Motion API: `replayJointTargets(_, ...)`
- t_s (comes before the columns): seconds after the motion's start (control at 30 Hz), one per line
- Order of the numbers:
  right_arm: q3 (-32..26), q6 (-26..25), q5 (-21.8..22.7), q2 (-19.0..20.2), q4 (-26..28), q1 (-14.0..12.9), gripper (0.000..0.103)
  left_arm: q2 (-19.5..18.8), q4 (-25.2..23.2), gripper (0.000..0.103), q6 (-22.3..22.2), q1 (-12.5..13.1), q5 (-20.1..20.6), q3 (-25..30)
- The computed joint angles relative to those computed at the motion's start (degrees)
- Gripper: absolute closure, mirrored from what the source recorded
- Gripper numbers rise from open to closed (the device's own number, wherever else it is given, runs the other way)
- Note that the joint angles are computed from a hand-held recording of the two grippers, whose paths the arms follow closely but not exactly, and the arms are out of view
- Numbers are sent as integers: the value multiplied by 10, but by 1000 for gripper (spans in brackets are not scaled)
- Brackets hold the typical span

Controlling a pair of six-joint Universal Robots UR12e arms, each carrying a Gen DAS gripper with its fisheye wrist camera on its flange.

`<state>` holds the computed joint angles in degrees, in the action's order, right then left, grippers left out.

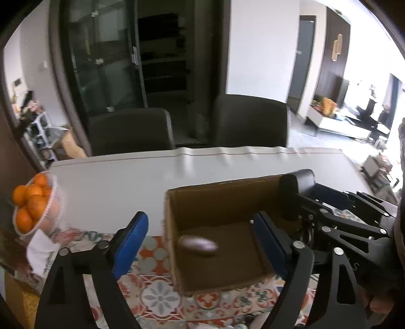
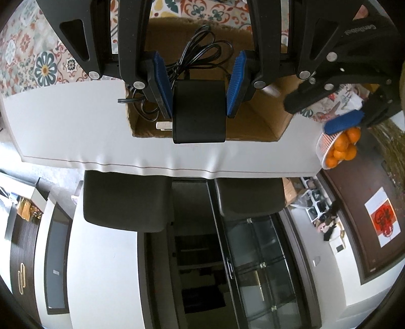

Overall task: Organize rigid objects
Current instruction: 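Open both tools to release the mouse and adapter into the box, then move both tools back toward the remaining items on the table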

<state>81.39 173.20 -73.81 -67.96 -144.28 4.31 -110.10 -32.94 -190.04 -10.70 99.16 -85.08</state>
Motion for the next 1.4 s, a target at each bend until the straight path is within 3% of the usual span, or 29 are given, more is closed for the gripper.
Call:
replayJointTargets(0.13,-7,-10,-3,7,12,4,61,4,-2,11,-8,-2,48,-7)
replayJointTargets(0.23,-10,-20,-6,11,21,8,60,4,-4,11,-9,-1,62,-8)
replayJointTargets(0.33,-8,-20,-13,10,15,10,45,7,-6,8,-17,0,69,-13)
replayJointTargets(0.5,3,-21,-47,0,-6,15,42,13,9,6,-17,-6,96,-23)
replayJointTargets(0.8,48,6,-67,-38,-37,10,39,31,54,1,-13,-22,137,-46)
replayJointTargets(1.4,163,12,-117,-131,-139,1,30,70,125,0,15,-56,174,-106)
